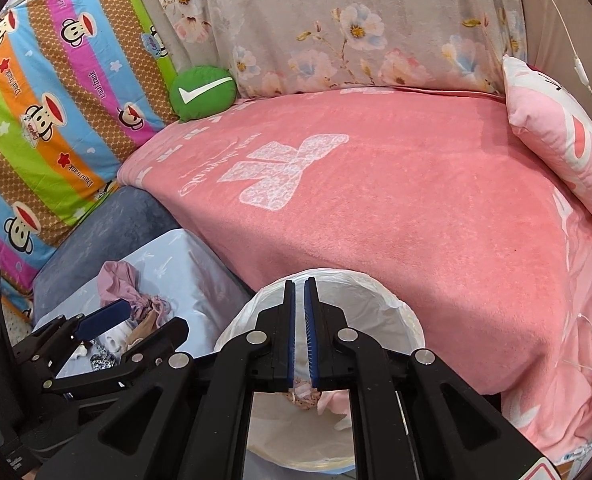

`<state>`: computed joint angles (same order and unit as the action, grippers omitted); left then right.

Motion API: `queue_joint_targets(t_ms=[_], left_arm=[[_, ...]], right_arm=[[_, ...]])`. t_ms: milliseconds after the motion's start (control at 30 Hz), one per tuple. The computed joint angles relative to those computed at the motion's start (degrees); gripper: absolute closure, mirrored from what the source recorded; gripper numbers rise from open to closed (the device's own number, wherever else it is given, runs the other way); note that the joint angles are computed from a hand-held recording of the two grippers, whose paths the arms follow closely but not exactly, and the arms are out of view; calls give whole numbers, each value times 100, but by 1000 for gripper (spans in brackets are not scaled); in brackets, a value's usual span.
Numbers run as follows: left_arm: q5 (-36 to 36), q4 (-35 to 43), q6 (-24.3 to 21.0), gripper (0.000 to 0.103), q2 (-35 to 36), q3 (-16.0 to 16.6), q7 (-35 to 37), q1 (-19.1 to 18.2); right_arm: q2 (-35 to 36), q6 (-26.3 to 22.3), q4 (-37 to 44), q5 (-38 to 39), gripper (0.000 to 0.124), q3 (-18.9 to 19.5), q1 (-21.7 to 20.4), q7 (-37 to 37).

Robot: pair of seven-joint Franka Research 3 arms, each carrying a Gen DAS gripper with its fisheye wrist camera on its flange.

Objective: Collect trash
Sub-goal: 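Carry the elastic and pouch over the white bin and open both grippers, then move both open grippers back to the items on the table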

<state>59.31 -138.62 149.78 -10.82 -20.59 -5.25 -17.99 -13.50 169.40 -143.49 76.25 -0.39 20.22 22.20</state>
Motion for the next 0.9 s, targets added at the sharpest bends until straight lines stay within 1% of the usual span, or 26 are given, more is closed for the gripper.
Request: queue_joint_targets(t_ms=[133,267,400,700,900], left_arm=[[-30,-116,13,35,-117,11,-88,21],[-72,-237,49,35,-235,3,-146,60],[-107,-397,90,35,-372,-16,-232,110],[-452,-869,188,35,-734,-21,-334,248],[-735,-1269,241,35,-1098,-41,-387,360]], right_arm=[[-12,49,-70,-110,106,72,53,105],[-22,62,-130,-207,104,101,139,172],[-45,123,-206,-225,99,140,255,196],[-18,120,-305,-333,97,231,513,298],[21,210,-345,-344,93,344,711,331]])
